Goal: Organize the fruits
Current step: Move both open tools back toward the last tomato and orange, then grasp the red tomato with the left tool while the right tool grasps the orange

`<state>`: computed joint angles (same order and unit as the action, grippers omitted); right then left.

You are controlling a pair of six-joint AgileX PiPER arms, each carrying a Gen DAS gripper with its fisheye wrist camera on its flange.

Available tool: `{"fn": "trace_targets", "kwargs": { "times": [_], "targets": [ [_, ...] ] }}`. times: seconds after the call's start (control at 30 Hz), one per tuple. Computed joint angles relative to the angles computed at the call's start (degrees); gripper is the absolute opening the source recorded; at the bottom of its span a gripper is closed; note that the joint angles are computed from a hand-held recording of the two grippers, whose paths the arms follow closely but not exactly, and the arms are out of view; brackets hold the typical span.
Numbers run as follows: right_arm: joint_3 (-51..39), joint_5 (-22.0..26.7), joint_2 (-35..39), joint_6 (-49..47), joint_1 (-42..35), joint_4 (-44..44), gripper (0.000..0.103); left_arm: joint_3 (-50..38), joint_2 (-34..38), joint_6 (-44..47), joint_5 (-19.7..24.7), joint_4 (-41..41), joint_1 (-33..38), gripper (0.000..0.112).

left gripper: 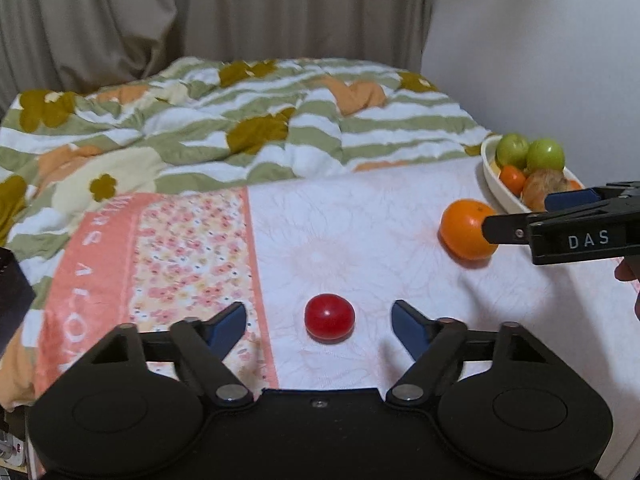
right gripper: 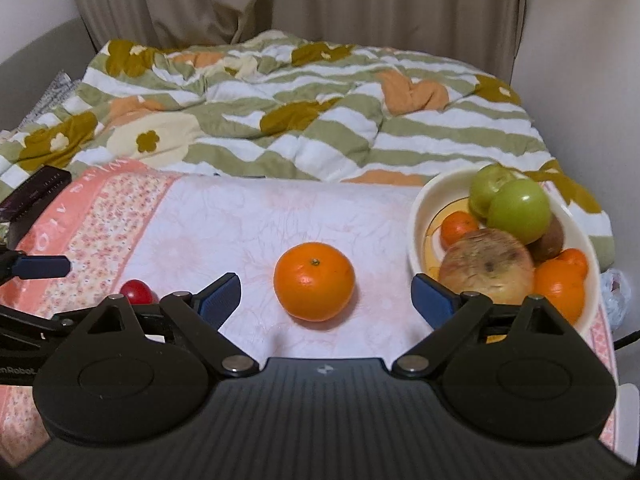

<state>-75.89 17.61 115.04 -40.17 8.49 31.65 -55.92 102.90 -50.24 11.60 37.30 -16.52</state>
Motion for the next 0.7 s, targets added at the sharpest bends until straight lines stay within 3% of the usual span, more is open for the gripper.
{"fn": "trace_targets", "kwargs": {
  "times": [0.2, 0.3, 0.4, 0.53, 0.7],
  "targets": [
    [-4.2, 0.7, 4.2, 7.3, 1.4, -6.9, 0.103, -2.7, 4.0, 18.6, -1.1, -17.5, 1.7, 0.063],
    [-6.2, 1.3, 6.0, 9.3, 1.5, -8.8, 0.103, -3.9, 5.5, 22.2, -0.5, -21.2, 1.9, 0.054],
    [-8.1, 2.2, 7.7, 10.8, 1.6, -10.4, 0.103, -4.2, 6.0, 21.3, -0.5, -19.9, 1.8, 0.037],
    [-10.0, 3.2, 9.3, 13.4, 1.8, -12.5, 0.103, -4.4, 6.1, 26.0, -0.6, -24.7, 2.4, 0.037],
    [-11.8, 4.1, 10.7, 12.2, 1.7, -11.7, 0.095, -4.7, 6.1, 21.0, -0.1, -20.2, 2.2, 0.037]
  ]
}}
